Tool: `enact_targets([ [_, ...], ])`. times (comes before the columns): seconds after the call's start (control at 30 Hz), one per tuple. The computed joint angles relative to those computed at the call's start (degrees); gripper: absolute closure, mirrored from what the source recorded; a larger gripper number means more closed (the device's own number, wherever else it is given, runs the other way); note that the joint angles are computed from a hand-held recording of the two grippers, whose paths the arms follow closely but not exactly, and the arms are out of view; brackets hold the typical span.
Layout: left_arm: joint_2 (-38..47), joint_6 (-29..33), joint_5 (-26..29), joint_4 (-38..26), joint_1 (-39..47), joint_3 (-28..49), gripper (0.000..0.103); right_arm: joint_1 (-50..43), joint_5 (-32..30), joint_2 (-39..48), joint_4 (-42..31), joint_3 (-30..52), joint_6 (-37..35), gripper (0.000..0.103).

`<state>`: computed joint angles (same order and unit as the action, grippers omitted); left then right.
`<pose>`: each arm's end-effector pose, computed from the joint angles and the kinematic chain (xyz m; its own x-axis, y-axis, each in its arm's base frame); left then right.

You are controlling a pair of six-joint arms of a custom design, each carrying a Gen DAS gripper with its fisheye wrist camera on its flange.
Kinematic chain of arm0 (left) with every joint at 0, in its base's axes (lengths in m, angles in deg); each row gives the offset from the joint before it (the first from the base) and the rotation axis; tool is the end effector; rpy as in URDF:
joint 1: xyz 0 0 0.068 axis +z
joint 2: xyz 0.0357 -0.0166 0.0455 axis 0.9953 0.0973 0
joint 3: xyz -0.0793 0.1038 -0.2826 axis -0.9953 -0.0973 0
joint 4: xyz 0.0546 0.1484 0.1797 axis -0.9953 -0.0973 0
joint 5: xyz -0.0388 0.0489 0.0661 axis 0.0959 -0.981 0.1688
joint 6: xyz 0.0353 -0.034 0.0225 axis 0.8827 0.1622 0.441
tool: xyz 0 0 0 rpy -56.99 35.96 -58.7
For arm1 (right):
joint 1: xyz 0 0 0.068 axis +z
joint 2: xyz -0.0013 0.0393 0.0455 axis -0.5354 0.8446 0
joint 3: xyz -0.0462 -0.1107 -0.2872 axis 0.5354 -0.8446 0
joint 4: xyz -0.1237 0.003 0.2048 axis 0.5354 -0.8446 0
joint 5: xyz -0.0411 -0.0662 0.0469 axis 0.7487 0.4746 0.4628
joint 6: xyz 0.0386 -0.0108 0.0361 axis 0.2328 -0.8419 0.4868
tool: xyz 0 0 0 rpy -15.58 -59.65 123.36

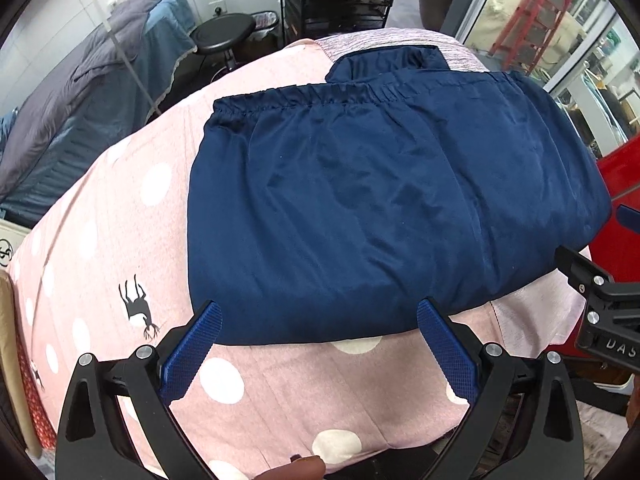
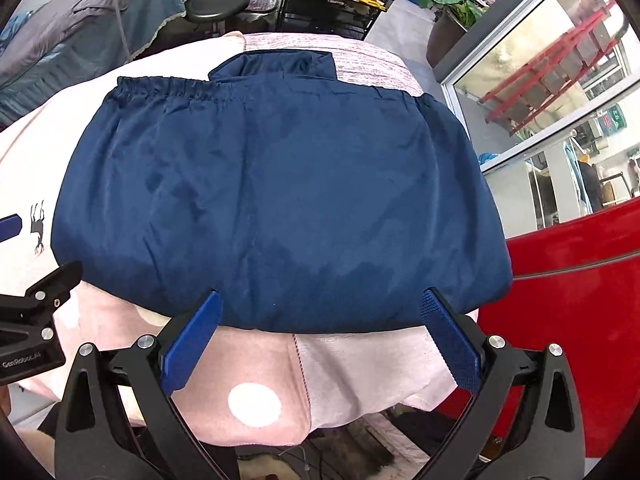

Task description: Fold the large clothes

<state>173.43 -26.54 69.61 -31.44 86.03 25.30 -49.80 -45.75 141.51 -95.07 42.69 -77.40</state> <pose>0.3330 0.0056 0.2219 -0.8944 0.3978 -0.2047 0.4103 0.9117 -0.0210 0.1526 -0.0550 0.3638 -0.9728 0.1186 -0.1991 0.1630 0.9608 -0.2242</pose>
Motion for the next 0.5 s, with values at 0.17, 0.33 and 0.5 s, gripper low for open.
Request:
enact_targets([
  [0.17, 1.0, -1.2, -1.3, -2.6, -0.7, 3.1, 0.007, 0.9, 1.1, 2.1, -1.7, 2.9, 0.8, 0.005],
  [0.33, 1.2, -1.4, -2.1, -4.4, -1.3, 5.2, 0.007, 0.2, 0.2, 4.7, -4.0, 6.2, 0.4, 0.005],
  [0.5, 1.3, -1.7, -2.1, -5.5, -1.6, 6.6, 0.007, 0.3, 1.2, 5.8, -4.9, 8.5, 0.3, 0.005],
])
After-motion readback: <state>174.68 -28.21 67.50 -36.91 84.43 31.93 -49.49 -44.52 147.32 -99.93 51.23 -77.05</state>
